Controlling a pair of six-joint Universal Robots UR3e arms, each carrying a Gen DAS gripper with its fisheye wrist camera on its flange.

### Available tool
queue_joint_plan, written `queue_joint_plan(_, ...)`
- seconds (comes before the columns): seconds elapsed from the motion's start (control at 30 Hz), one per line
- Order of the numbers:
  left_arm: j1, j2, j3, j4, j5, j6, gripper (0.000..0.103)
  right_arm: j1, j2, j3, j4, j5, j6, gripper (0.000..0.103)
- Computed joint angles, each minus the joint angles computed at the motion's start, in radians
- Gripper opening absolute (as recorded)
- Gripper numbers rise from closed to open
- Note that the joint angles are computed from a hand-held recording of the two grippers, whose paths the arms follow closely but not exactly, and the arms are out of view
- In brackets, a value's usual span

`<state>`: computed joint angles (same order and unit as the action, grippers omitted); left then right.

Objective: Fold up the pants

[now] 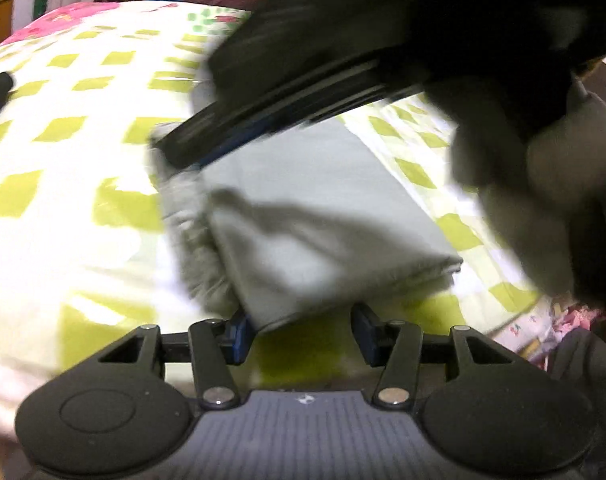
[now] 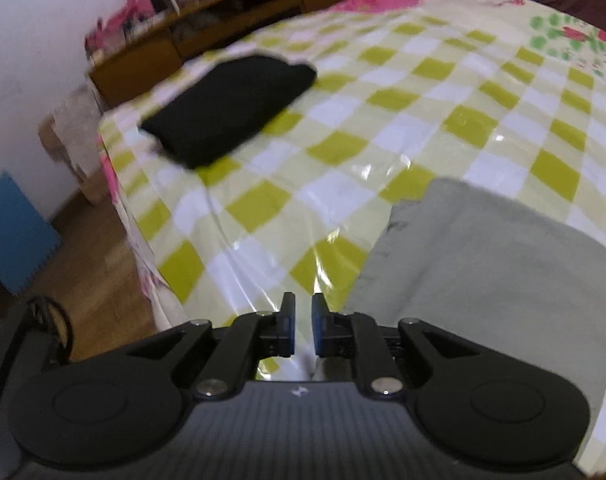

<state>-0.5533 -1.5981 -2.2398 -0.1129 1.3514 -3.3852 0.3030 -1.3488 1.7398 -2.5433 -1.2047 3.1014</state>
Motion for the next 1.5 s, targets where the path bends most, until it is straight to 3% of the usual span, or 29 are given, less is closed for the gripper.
queue_joint_plan(0.13,0.000,0.109,0.002,-0.072,0.068,0.029,0.063,-0.105,-0.116,0.097,-0.074,-0.005,0.007,0.016)
queue_joint_plan(0.2,0.006,0.071,0.035,-0.004,0.078,0.031,0.064,-0.127,-0.095,0.074,-0.079,-0.067,0.003,0.020)
queue_joint_plan(0.37,-0.032,-0.144,0.168,0.140,0.157,0.045,0.064,-0.127,0.111,-0.085,-0.062,-0.119,-0.030,0.020)
queue_joint_plan(0.53,0.006,-0.312,0.320,0.042,0.196,0.042,0.064,-0.087,0.350,-0.311,-0.005,-0.142,-0.033,0.019)
queue_joint_plan(0.7,0.011,-0.242,0.272,-0.007,0.245,0.009,0.067,-0.105,0.404,-0.365,-0.014,-0.109,0.014,0.020)
queue_joint_plan(0.87,-0.017,-0.204,0.282,-0.089,0.318,-0.053,0.067,-0.177,0.128,-0.008,-0.223,-0.057,0.022,0.020)
queue_joint_plan(1.0,-0.096,-0.215,0.355,-0.168,0.389,-0.094,0.068,-0.242,-0.162,0.323,-0.310,-0.054,0.005,0.031)
queue_joint_plan(1.1,-0.143,-0.230,0.409,-0.225,0.413,-0.125,0.071,-0.310,-0.354,0.510,-0.265,-0.011,0.018,0.031)
queue_joint_plan(1.23,-0.200,-0.242,0.466,-0.309,0.446,-0.193,0.087,-0.403,-0.597,0.697,-0.169,0.071,0.021,0.031)
queue_joint_plan(1.5,-0.275,-0.257,0.537,-0.390,0.510,-0.246,0.093,-0.481,-0.862,0.819,-0.028,0.116,0.005,0.032)
